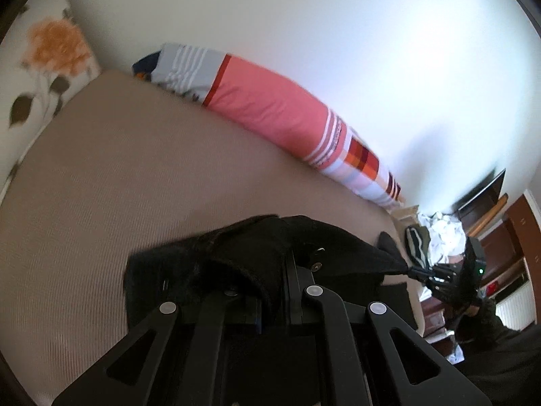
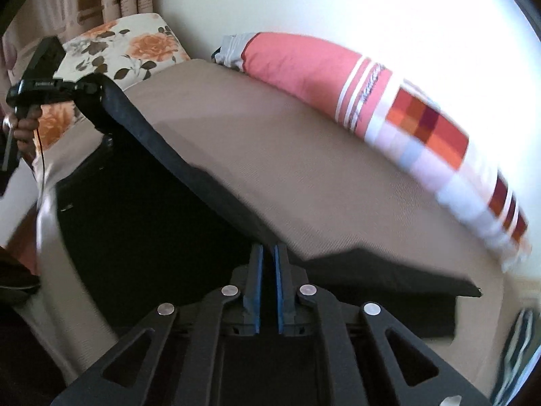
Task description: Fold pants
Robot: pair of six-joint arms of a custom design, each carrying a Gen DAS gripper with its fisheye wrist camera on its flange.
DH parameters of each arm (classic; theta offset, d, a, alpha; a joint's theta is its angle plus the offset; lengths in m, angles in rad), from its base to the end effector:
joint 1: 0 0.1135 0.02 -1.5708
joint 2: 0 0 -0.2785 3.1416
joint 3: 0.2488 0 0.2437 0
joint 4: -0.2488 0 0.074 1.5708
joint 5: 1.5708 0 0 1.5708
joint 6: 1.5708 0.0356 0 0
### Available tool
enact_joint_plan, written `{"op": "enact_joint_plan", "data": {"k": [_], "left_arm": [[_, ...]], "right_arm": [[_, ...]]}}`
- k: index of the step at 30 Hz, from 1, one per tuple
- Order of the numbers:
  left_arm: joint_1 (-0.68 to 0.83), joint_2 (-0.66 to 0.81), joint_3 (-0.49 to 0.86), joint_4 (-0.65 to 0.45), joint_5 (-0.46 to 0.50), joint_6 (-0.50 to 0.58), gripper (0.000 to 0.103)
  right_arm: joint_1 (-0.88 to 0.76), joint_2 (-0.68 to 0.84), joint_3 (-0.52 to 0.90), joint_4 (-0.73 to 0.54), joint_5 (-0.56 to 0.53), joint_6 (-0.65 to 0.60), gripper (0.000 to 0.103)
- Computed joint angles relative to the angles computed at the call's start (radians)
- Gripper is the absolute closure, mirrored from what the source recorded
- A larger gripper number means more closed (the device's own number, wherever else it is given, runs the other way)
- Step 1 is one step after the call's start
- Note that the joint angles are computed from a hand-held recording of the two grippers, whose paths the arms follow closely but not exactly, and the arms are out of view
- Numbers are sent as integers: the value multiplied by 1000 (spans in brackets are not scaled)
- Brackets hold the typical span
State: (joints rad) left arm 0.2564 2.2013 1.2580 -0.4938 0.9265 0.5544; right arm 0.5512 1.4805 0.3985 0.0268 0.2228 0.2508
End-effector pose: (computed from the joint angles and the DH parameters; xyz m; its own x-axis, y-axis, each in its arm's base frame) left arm 0.3788 0.0699 0.0880 -0.8410 0.1064 -0.5305 0.4628 0.6493 -0.6035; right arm 0.1850 0.1045 0.1159 -0.8217 -0.2210 -0.5253 -0.2209 0.9732 -0.0639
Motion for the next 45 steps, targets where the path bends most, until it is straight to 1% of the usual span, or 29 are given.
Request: {"op": "enact_joint_plan", "data": {"k": [2, 3, 5, 6, 7, 8, 9, 10, 11, 12, 13, 14, 15, 16, 18, 19, 21, 23, 24, 25, 28, 30, 33, 35, 36, 37, 40, 45], "left_arm": [[30, -9, -46, -26, -17, 66, 94], [43, -7, -64, -40, -24, 100, 93], [62, -7, -125, -20, -66, 159, 92], [67, -2, -149, 0, -95, 171, 92], [75, 6, -166, 13, -112, 176, 91], [85, 23, -178, 23, -119, 171, 91], [92, 34, -186, 31, -119, 162, 91], [97, 38, -198, 42, -118, 152, 91], [101, 31, -213, 57, -115, 147, 91], [102, 19, -229, 72, -110, 141, 91], [104, 8, -237, 77, -105, 138, 91], [103, -7, -244, 77, -98, 136, 91], [103, -25, -250, 76, -91, 134, 91], [101, -37, -251, 74, -86, 131, 91], [94, -58, -252, 74, -81, 118, 91], [90, -67, -257, 83, -81, 108, 91], [85, -69, -255, 91, -83, 88, 91], [81, -69, -257, 102, -87, 66, 91], [80, -67, -253, 102, -89, 59, 91], [79, -68, -252, 101, -89, 54, 91], [75, -73, -249, 107, -91, 41, 91], [70, -79, -252, 118, -93, 28, 91], [65, -78, -248, 121, -97, 14, 91], [62, -74, -241, 116, -99, 12, 91], [61, -72, -237, 113, -102, 13, 91], [61, -71, -235, 113, -105, 13, 91], [64, -67, -231, 112, -105, 14, 91], [76, -51, -212, 92, -94, 35, 90]], "right_arm": [[63, -54, -72, 1, 8, 107, 103], [79, -61, -94, 10, 10, 138, 103], [115, -40, -154, 71, 1, 209, 103], [141, -24, -181, 113, 29, 238, 103], [146, 7, -201, 162, 30, 262, 100], [131, 57, -213, 215, 1, 267, 98], [150, 93, -219, 245, 25, 288, 98], [159, 153, -219, 292, 46, 291, 95], [156, 195, -210, 312, 39, 283, 95], [156, 232, -200, 329, 51, 280, 89], [161, 260, -193, 353, 70, 275, 81], [157, 278, -186, 373, 64, 247, 79], [154, 296, -161, 361, 72, 207, 75], [160, 304, -145, 348, 88, 175, 75], [154, 312, -92, 291, 92, 53, 75], [153, 314, -70, 261, 103, 16, 75], [126, 312, -22, 196, 76, -92, 75], [106, 313, 20, 138, 76, -175, 69], [92, 310, 39, 107, 55, -213, 66], [77, 307, 54, 80, 32, -261, 65], [72, 330, 87, 46, 64, -375, 61], [70, 384, 113, 51, 110, -436, 61], [45, 468, 145, 91, 127, -504, 64], [34, 494, 146, 128, 138, -524, 71], [21, 497, 145, 135, 132, -530, 83], [6, 491, 145, 130, 115, -520, 94], [2, 410, 107, 107, 97, -457, 96], [9, 202, 18, 2, 40, -295, 96]]}}
